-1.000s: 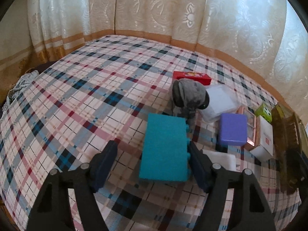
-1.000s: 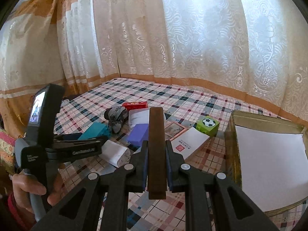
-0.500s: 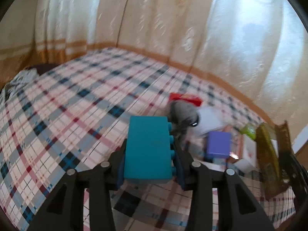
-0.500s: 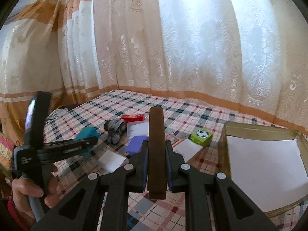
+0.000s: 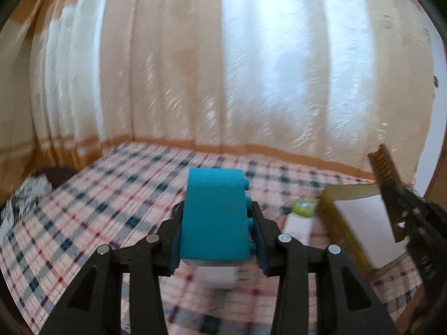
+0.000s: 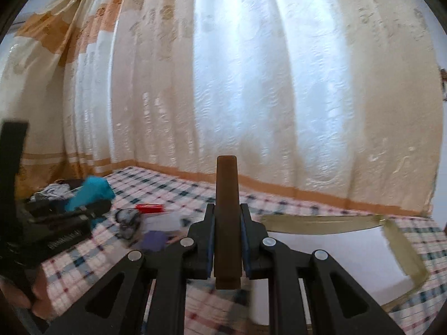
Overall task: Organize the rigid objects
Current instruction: 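Carry the teal brick and the comb over the gold tin tray with both tools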
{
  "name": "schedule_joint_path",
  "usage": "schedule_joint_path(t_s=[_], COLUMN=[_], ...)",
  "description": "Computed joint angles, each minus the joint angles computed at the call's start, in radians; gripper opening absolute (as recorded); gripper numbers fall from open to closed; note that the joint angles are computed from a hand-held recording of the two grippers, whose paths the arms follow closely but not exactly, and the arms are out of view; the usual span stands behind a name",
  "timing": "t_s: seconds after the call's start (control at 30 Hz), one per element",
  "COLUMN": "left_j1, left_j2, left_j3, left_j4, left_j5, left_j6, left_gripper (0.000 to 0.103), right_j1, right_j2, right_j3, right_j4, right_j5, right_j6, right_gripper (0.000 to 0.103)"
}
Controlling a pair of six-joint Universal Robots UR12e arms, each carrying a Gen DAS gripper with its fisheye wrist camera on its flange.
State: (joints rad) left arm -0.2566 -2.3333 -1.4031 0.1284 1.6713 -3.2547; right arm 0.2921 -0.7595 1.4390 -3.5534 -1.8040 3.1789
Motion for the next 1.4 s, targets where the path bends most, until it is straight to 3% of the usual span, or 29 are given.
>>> schedule_joint_path(t_s=[0.23,0.5,0.8,0.9,1.0,1.13,1.4], left_j1=[-0.039,-0.102,-0.150,-0.152,-0.158,-0.159,-0.163], left_j2=[-0.019,-0.089,-0.146,-0.145,-0.149,-0.154,-0.170], left_j3=[0.082,0.201,0.282,0.274,0.270,0.274,0.295], left_j4=[-0.076,-0.139,-0.194,-0.201,-0.202,-0.203,-0.216], left_j5=[-0.120,-0.171,-0.150,-0.161,-0.142,-0.138,-0.111], left_j6=[0.026,0.050,0.130,0.157,0.180,0.185,0.194], left_gripper=[0.041,0.041,0.041,0.041,0.041,0.041,0.041], right_j1=[-0.033,-0.082,-0.109,-0.103,-0.107,-0.101,-0.109], right_j2=[-0.041,-0.074,-0.090,-0.083,-0.085,-0.073,-0.080], right_j3=[0.083,0.147,0.177,0.165,0.160,0.142,0.144], right_j4=[-0.029,-0.002,0.072,0.093,0.139,0.187,0.221], right_j5=[-0.101,-0.201,-0.253,-0.283,-0.256,-0.274,-0.249], right_j6=[-0.010,0.055,0.173,0.168,0.206,0.179,0.209], right_gripper=[0.018,0.018,0.018,0.018,0.018,0.018,0.018])
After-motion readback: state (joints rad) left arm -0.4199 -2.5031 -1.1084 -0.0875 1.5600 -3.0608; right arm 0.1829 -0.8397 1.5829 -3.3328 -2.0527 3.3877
